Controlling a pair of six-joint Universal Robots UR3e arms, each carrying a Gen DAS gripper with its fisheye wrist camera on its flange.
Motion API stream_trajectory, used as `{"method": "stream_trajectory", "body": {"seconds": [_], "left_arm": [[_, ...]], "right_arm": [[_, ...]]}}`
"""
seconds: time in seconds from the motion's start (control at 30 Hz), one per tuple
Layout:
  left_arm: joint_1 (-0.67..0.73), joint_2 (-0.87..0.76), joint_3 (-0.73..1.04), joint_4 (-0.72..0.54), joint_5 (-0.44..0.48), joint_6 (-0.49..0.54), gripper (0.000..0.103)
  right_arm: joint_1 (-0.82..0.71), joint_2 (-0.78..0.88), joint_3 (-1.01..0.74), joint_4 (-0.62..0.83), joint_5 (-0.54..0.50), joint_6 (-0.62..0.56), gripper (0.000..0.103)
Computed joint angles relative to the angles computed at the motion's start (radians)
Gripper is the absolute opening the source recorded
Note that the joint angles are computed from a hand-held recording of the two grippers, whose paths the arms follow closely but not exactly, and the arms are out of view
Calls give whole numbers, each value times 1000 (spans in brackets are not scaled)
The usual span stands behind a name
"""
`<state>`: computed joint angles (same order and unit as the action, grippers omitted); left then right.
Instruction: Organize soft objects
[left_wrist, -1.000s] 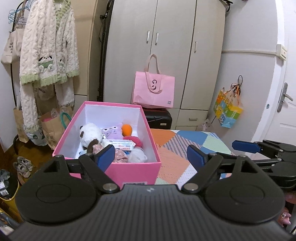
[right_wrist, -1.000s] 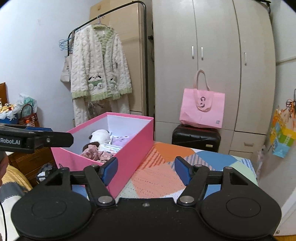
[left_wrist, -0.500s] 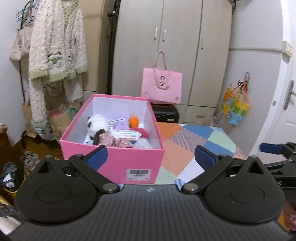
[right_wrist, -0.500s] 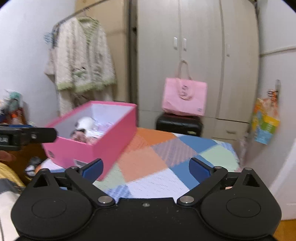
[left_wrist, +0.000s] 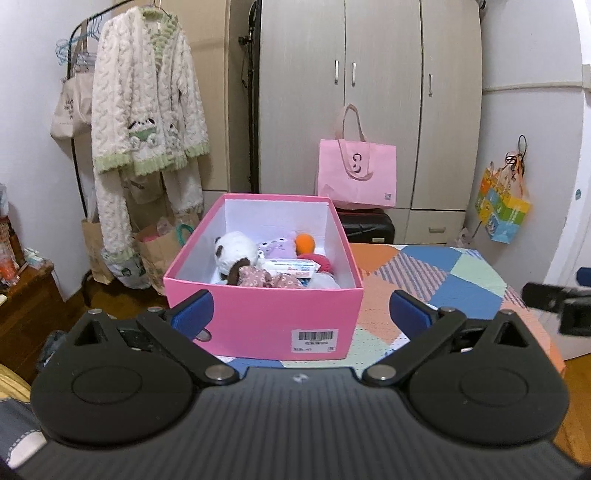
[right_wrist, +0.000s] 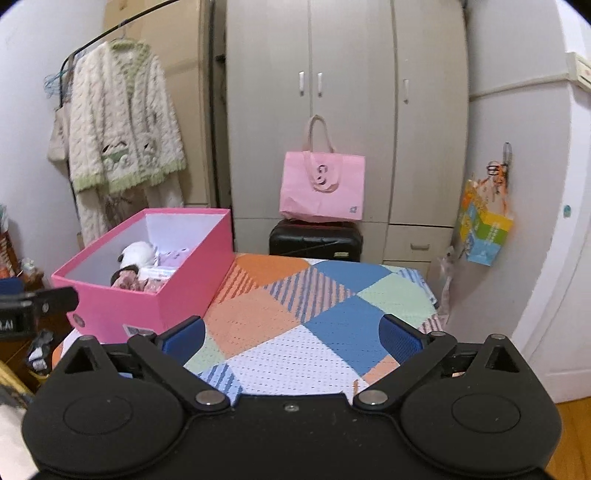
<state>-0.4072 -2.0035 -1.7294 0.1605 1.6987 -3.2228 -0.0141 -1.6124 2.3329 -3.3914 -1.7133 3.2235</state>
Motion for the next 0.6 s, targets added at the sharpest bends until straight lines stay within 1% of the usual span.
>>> {"method": "stream_trajectory", "body": {"seconds": [0.27, 0.47, 0.6], "left_arm": [[-14, -13, 18, -12, 29, -8, 103], [-17, -12, 6, -1, 27, 4, 103], [-25, -16, 4, 10, 37, 10, 103]], "right_arm": [[5, -13, 22, -26, -15, 10, 102], [52, 27, 22, -83, -75, -5, 102], [64, 27, 32, -97, -93, -7, 102]]}}
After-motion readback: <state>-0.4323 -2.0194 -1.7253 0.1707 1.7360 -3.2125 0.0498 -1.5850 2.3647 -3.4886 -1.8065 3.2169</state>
